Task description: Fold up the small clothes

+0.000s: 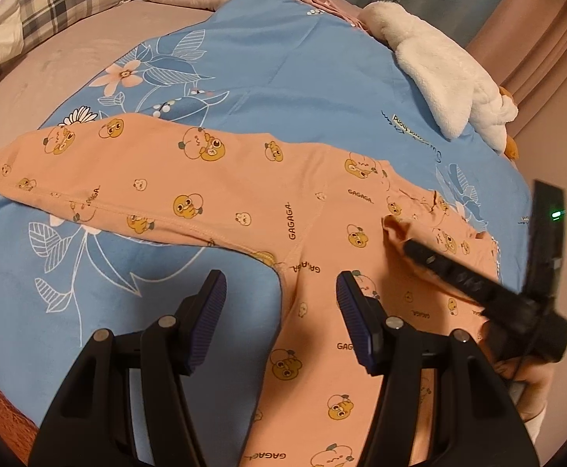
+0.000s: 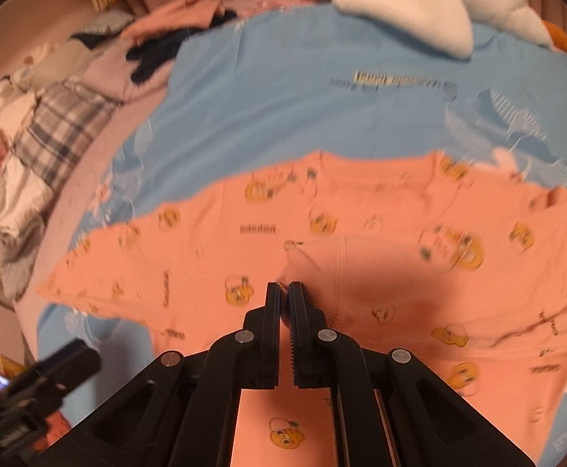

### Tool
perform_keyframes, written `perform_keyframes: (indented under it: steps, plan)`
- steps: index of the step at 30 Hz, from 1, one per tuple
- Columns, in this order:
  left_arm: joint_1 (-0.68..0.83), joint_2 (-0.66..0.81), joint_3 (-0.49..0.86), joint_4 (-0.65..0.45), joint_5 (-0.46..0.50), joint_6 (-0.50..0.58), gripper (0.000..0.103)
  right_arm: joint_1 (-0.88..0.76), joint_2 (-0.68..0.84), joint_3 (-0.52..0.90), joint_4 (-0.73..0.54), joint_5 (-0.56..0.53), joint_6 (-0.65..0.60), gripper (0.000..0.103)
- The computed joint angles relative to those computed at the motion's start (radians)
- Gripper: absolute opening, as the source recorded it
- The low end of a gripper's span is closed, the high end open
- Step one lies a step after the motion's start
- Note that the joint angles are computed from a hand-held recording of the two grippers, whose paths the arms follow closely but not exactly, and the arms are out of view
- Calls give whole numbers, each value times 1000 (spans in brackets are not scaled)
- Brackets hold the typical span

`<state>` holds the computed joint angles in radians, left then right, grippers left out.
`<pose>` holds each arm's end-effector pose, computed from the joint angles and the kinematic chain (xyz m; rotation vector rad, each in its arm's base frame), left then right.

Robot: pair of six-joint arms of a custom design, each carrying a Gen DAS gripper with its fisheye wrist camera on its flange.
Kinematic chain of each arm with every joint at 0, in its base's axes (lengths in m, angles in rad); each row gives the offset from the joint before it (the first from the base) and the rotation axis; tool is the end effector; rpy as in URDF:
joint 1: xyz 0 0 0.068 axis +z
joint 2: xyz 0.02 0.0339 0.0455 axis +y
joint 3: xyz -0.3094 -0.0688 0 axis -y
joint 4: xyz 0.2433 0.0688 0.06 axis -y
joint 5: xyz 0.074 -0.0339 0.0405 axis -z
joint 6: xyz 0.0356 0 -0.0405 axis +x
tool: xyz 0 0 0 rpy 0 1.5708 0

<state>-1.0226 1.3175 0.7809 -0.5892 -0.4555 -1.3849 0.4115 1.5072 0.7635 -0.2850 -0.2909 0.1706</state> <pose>0.1321 -0.1863 0.2446 -0.5896 2.4785 -0.3257 0.2487 0.1197 0.2091 -0.4248 2.6133 0.5822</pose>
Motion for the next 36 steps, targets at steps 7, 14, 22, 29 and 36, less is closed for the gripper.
perform_keyframes:
  steps: [7,14,22,29,36]
  plan:
    - [9,-2,-17,13,13,2,59,10,58,-12,22,1,7,6]
    - [31,9,-14,47,38,38,59,-25,22,-5,-23,-44,-22,6]
    - [96,40,-13,214,113,153,64,-303,-244,-77,-98,-164,-98,70]
    - [186,242,70,412,286,306,64,-662,-294,-166,-139,-154,-235,70]
    - [232,478,216,439,382,368,63,-943,-218,-209,-181,-239,-384,70]
